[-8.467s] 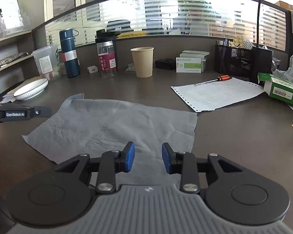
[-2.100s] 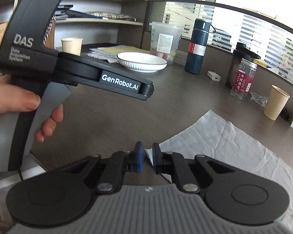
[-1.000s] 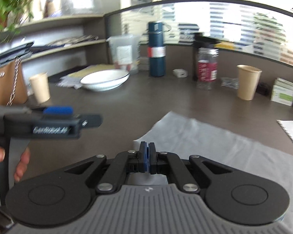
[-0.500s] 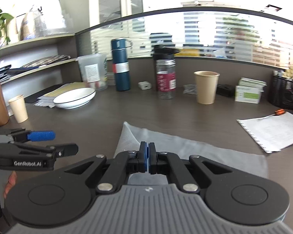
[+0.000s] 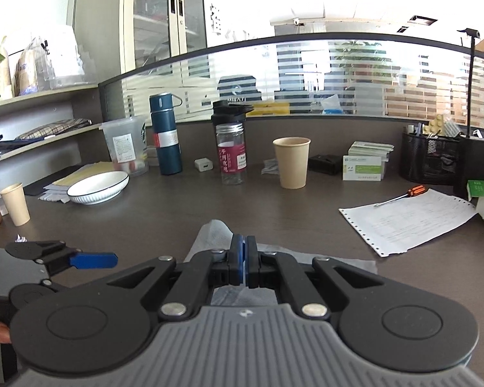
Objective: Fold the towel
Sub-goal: 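Lift the grasped towel edge with the right tool and fold it over, then lower the folded edge and open the right tool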
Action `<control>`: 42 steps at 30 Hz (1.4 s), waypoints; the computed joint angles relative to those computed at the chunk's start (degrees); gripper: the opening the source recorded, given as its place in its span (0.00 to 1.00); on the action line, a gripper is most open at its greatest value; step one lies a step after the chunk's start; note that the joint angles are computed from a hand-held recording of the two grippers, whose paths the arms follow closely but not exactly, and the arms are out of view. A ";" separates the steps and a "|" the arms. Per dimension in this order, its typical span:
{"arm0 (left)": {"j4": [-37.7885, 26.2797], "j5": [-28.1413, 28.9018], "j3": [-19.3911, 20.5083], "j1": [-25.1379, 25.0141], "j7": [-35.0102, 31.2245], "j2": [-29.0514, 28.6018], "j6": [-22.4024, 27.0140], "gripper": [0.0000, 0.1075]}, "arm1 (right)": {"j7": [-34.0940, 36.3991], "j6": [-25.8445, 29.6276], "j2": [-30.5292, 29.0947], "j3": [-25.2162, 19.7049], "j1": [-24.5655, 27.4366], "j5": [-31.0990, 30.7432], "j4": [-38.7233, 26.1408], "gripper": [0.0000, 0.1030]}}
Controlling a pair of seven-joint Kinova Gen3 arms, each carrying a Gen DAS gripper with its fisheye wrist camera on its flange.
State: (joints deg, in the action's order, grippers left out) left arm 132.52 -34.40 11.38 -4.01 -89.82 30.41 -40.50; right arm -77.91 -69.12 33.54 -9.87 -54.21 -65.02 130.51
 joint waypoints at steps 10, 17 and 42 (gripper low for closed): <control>-0.83 -0.51 0.93 1.95 -1.85 0.45 2.06 0.79 | -6.03 -7.72 0.25 -1.55 -4.21 -7.09 4.48 0.01; -0.57 -2.41 1.65 1.56 -2.27 0.26 2.34 0.79 | -9.89 -8.92 1.57 -2.57 -7.02 -12.06 6.05 0.01; -1.41 -6.74 3.35 -0.45 -1.77 -0.51 7.08 0.79 | -18.91 0.06 3.78 -1.81 -8.45 -12.11 8.42 0.07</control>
